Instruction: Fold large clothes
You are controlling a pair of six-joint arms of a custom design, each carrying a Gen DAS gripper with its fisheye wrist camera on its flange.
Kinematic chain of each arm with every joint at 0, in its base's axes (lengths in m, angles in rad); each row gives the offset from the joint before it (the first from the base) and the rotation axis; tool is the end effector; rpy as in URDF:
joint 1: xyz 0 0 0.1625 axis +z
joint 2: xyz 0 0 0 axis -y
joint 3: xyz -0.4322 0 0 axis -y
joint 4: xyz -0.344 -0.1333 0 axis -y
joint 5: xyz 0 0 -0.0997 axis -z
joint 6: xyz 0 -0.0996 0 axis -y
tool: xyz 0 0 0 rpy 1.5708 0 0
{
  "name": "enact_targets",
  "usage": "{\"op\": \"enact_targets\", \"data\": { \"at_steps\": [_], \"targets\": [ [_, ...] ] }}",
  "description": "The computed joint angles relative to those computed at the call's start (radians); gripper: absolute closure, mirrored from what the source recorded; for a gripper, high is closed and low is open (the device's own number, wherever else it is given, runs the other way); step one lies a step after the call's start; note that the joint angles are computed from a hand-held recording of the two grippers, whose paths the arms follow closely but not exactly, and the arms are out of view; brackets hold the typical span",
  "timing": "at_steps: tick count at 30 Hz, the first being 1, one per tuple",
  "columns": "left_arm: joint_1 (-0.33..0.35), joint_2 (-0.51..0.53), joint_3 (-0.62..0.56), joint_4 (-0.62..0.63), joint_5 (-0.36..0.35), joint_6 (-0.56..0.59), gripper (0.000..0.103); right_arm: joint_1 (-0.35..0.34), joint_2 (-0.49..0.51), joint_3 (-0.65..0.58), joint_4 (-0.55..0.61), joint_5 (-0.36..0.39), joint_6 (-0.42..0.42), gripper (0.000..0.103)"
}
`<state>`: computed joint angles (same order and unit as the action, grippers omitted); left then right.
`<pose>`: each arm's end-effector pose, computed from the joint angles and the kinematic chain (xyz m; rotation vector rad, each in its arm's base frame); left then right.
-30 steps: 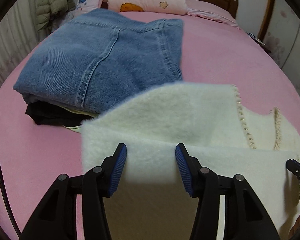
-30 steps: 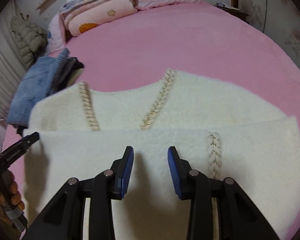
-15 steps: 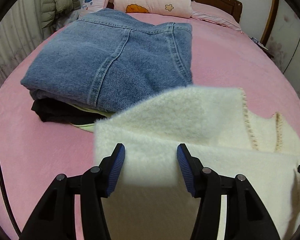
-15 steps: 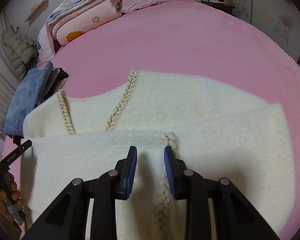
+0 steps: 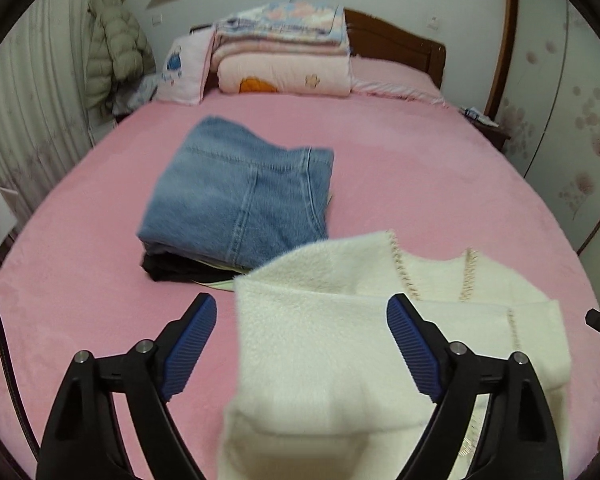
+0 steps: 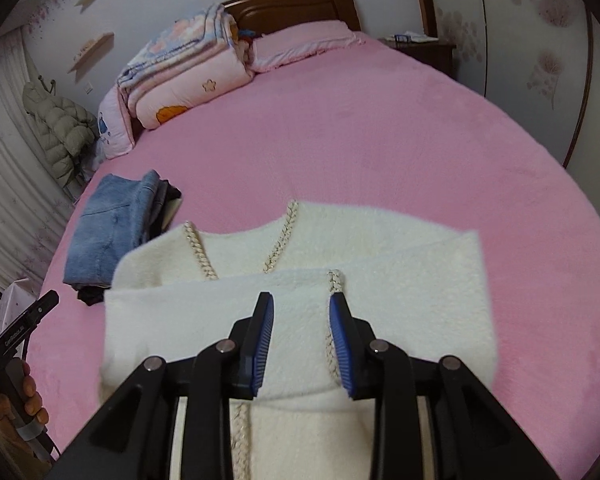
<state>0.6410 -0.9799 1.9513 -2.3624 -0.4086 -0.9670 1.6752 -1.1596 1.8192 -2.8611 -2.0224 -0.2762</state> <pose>-0.2871 -0.4946 0.1806 0.0863 2.1281 -1.0227 0.1496 -0.5655 0.3343 0.2934 -2.5286 0.7751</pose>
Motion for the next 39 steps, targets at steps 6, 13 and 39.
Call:
{"op": "enact_targets", "data": {
  "at_steps": [6,13,39],
  "targets": [
    [-0.149,-0.122,0.026,0.329,0.002,-0.249,0.011,0.056,-0.12,0.064,0.024,-0.023,0.008,0.074],
    [-0.285,-0.184,0.007,0.662,-0.038,-0.515,0.006,0.091,-0.263,0.143,0.068,-0.023,-0.01,0.073],
    [-0.599,-0.255,0.213,0.748,-0.222,-0.793,0.006,0.074,-0.69,0.444,0.007,0.046,-0.194,0.062]
  ]
}}
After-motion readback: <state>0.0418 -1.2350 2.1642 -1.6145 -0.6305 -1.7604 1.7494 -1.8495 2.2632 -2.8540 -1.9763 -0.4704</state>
